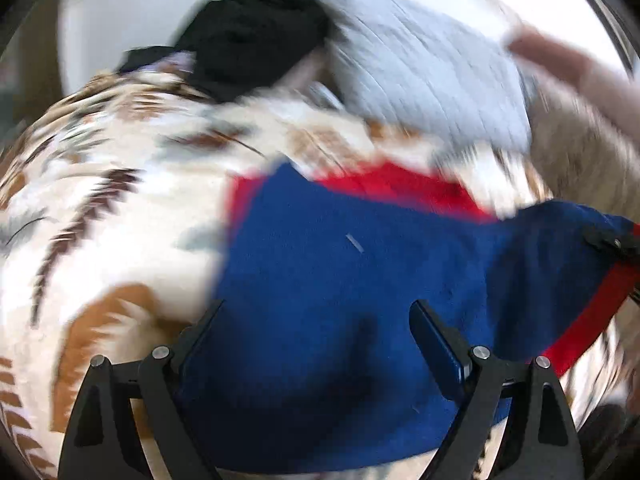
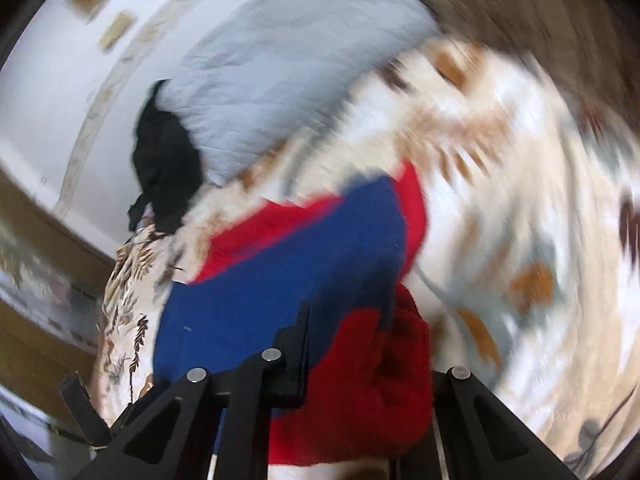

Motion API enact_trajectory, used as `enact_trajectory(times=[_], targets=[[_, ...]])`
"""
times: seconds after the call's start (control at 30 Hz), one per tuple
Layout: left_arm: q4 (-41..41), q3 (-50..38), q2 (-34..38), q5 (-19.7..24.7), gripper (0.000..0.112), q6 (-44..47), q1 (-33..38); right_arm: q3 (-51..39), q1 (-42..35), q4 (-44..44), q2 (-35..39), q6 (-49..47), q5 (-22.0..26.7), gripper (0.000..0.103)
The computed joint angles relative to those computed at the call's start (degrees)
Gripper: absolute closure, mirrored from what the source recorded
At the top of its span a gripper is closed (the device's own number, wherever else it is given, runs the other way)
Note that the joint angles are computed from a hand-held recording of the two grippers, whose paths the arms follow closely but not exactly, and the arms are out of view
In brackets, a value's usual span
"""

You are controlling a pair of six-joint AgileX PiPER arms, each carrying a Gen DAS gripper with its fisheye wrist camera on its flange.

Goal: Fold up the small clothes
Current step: 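Fold the sweater side over the other half with the right tool while the left tool holds it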

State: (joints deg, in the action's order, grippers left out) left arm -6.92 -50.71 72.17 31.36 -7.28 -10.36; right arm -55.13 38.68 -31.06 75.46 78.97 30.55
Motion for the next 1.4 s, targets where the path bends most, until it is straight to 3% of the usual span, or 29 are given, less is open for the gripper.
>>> enact_trajectory(times=[0.07,0.2,0.27,0.33,0.4,0.6,0.83,0.9,0.97,1.0,1.03,1.07,1.17,1.27,1.37,1.4], targets=[[-10.71,-0.22,-1.76,0.51,0.022,8.32,10.74,-10.29,7.20,-7.19,4.45,0.92,6.35,0.088],[-29.80,-1.84,-0.01,6.71,0.022,22.86,28.79,-31.02,19.92,-10.62,19.74,-11.49,17.25,0.090],[-37.42,-2.53,1.77,11.24,0.022,29.36,34.61,-36.56,23.06,-8.60,27.09,-17.68,18.53,0.090],[-43.41,-3.29,4.17,16.49,0.022,35.26,37.45,-38.25,23.24,-2.50,32.73,-22.45,16.45,0.091],[-46.35,-4.29,6.78,20.98,0.022,38.96,37.21,-36.34,21.71,3.52,35.45,-23.60,12.37,0.091],[-50.31,-6.73,9.38,26.35,0.022,42.10,31.87,-29.96,21.04,0.52,29.97,-19.66,7.03,0.091],[-43.58,-17.90,20.19,31.05,0.023,32.73,21.27,-26.65,21.80,-2.67,27.70,-14.65,2.99,0.091],[-40.70,-20.92,22.22,31.42,0.033,29.16,18.90,-25.71,22.07,-4.19,27.23,-13.38,2.11,0.091],[-39.87,-24.25,24.82,33.38,0.064,27.83,17.37,-24.75,22.13,-5.09,26.89,-12.62,1.28,0.091],[-39.14,-25.30,25.81,33.87,0.071,27.19,16.78,-24.32,22.16,-5.33,26.74,-12.40,0.85,0.091],[-37.75,-26.26,26.39,33.54,0.091,26.31,16.22,-24.00,22.16,-5.37,26.63,-12.23,0.48,0.091],[-36.54,-26.77,26.53,33.07,0.097,25.97,16.11,-23.93,22.04,-5.21,26.73,-12.38,0.22,0.091],[-37.81,-22.29,19.33,28.09,0.097,33.15,17.28,-23.18,22.04,-5.40,26.56,-11.98,-1.13,0.091],[-40.27,-13.04,8.77,19.67,0.097,44.54,17.65,-22.65,23.31,-9.65,25.85,-8.84,-2.31,0.090],[-35.20,-11.47,12.93,17.96,0.097,39.89,18.85,-25.30,24.13,-5.95,28.43,-14.38,-2.39,0.086],[-33.10,-11.66,15.71,18.52,0.097,37.68,19.13,-26.36,23.84,-2.36,29.73,-17.69,-2.25,0.077]])
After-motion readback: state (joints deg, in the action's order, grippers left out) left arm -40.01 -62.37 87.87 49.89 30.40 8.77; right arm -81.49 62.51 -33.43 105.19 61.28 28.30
